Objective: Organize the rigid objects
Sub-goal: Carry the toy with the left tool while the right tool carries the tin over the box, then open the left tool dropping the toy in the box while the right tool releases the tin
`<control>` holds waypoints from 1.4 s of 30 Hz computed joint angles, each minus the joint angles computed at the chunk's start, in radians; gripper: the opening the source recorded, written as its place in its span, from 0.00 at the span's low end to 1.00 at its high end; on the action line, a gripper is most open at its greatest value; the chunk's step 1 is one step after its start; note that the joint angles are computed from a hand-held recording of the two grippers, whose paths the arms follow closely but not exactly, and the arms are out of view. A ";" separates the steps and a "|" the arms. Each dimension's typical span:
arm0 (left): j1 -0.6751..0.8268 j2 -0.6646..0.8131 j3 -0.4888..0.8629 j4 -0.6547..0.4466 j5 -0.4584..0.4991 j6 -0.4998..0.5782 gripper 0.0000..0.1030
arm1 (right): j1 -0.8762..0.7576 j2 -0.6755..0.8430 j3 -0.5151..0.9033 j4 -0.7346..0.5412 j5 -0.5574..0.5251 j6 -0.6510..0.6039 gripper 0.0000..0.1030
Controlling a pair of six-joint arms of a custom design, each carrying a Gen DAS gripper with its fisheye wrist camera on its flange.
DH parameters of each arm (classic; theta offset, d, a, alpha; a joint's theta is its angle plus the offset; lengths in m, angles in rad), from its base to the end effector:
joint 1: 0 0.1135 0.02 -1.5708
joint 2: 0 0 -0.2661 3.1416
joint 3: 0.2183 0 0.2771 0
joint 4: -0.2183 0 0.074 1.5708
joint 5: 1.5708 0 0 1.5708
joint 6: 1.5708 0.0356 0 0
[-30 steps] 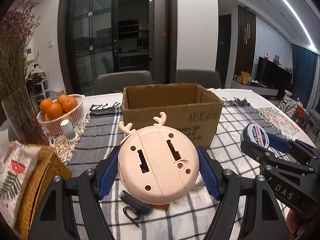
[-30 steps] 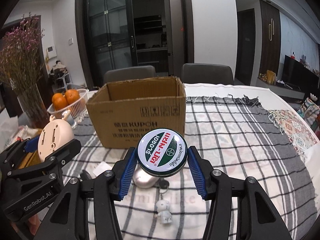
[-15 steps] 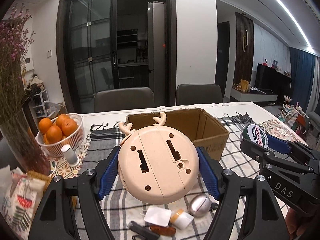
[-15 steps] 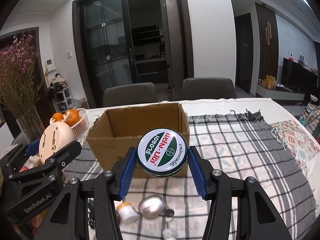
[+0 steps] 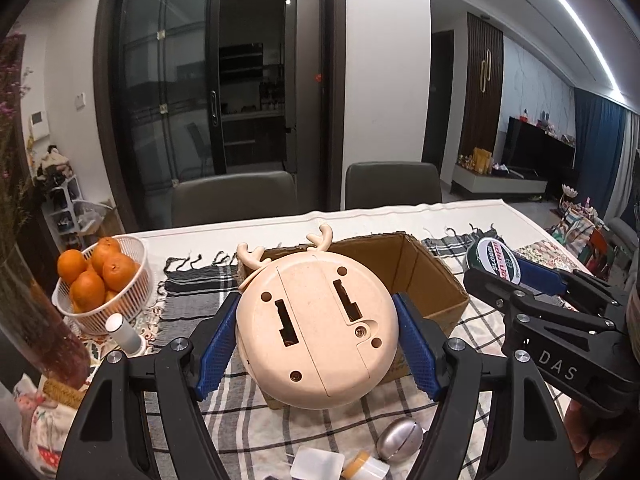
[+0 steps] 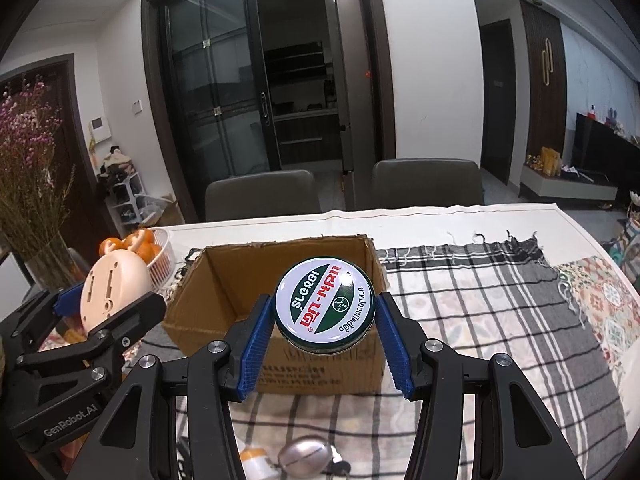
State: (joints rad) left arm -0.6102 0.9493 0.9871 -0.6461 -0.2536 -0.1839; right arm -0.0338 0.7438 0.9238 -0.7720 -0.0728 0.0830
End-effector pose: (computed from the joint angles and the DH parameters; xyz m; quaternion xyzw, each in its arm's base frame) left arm 0.1872 -0.1200 0.3381 0.1288 0.8718 -0.0742 0.4668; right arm 0.1704 -0.0032 0.3400 0.0344 0.8815 0.0437 0.4689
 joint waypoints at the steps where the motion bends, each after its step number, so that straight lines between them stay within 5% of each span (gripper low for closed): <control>1: 0.009 0.017 0.010 0.000 0.008 0.003 0.72 | -0.005 0.020 0.009 0.006 -0.006 -0.005 0.51; 12: 0.123 0.284 0.204 -0.084 0.164 0.032 0.72 | -0.020 0.277 0.144 0.001 -0.027 -0.039 0.51; 22: 0.159 0.493 0.347 -0.185 0.209 0.047 0.72 | -0.064 0.513 0.252 -0.058 -0.104 -0.069 0.51; 42: 0.162 0.567 0.382 -0.206 0.178 0.033 0.75 | -0.074 0.649 0.300 -0.103 -0.139 -0.081 0.52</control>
